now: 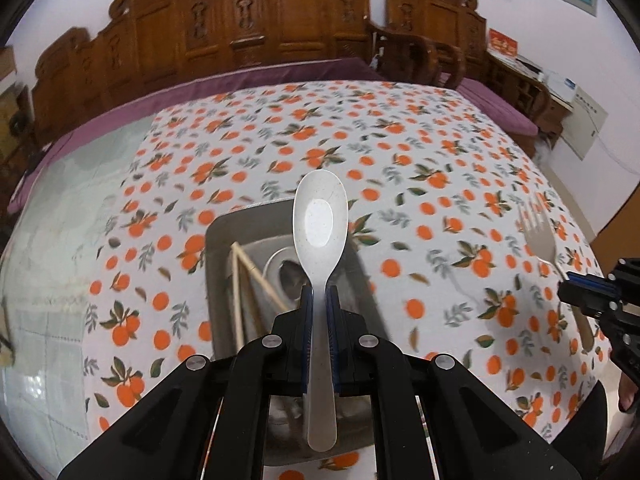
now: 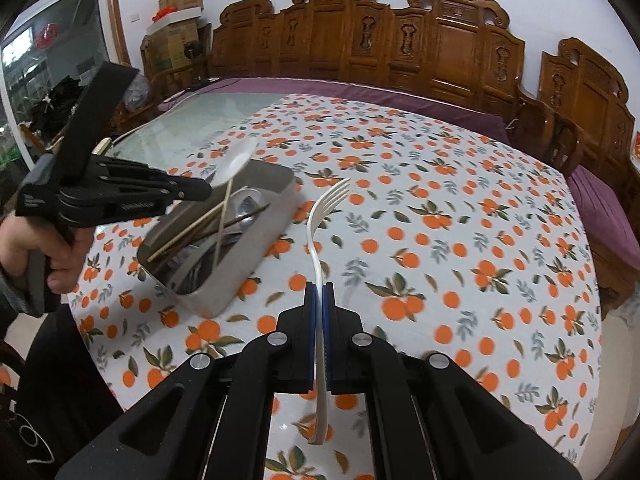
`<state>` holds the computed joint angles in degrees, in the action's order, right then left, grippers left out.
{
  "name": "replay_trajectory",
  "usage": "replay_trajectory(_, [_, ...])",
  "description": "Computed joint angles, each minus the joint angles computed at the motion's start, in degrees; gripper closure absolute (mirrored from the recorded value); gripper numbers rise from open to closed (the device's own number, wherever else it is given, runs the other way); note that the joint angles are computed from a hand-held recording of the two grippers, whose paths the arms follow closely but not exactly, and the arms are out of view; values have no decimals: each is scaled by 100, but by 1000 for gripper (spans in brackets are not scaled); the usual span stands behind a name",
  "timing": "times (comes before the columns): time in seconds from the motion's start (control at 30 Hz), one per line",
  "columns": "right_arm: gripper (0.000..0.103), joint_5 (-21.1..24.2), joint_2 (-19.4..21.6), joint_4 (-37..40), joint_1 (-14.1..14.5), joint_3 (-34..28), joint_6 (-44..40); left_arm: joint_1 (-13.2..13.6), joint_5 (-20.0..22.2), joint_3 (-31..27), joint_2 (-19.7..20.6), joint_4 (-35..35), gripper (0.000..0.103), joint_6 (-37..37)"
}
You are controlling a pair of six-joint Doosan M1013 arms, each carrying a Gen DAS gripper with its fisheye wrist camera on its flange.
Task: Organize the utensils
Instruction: 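Carry the white spoon over the grey tray with the left tool while the right tool carries the fork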
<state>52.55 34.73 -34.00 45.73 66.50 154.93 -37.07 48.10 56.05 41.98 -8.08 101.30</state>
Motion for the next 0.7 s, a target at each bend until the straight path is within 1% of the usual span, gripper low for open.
replay_trajectory(0.33, [99,-141,290,334,-78,-458,-437,90,258,-185,239,78,97,-164])
replay_trajectory(0.7, [99,-197,541,608,-159,-840,-732,147,394,-330,379,-68,97,-123])
